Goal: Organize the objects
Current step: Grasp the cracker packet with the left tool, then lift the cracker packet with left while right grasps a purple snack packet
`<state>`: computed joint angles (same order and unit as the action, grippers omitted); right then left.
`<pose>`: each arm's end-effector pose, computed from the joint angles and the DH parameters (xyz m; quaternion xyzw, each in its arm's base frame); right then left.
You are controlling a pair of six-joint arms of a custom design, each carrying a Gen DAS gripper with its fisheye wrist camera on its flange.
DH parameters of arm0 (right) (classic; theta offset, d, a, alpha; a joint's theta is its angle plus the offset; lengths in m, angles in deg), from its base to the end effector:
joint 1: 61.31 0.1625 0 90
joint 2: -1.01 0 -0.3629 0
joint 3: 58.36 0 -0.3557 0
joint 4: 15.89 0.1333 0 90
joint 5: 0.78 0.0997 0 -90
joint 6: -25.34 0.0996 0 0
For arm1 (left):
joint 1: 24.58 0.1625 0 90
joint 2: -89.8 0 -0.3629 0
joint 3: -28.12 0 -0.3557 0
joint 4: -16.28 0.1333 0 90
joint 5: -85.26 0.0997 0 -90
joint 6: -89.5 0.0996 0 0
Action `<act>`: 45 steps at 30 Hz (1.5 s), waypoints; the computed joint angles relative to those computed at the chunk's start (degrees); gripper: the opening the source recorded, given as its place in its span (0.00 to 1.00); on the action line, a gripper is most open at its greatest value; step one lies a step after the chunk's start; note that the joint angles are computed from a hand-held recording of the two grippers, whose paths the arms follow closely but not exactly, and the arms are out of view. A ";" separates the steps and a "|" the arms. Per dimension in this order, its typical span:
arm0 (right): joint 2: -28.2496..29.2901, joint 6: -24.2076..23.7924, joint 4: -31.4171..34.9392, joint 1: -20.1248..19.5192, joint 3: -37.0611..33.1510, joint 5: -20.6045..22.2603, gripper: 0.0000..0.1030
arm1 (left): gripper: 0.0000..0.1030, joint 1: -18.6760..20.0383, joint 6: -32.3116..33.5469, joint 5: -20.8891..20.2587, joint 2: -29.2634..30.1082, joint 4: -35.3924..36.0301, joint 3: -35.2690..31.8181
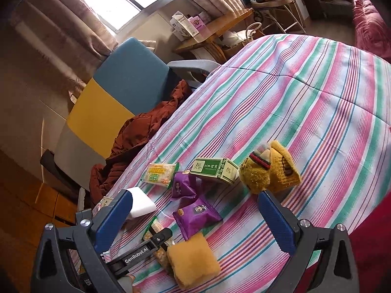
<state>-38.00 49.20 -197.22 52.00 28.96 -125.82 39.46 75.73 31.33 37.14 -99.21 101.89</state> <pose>0.3260 -0.5642 0.1337 -0.1146 -0.8867 0.4325 0.1168 -0.1152 -0.6752 0.2503 0.0891 0.9461 -0.1393 0.2786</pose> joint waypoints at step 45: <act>16.57 -14.53 36.96 1.65 -26.15 -9.31 0.49 | 0.35 2.14 13.89 -6.45 -23.29 -16.85 26.87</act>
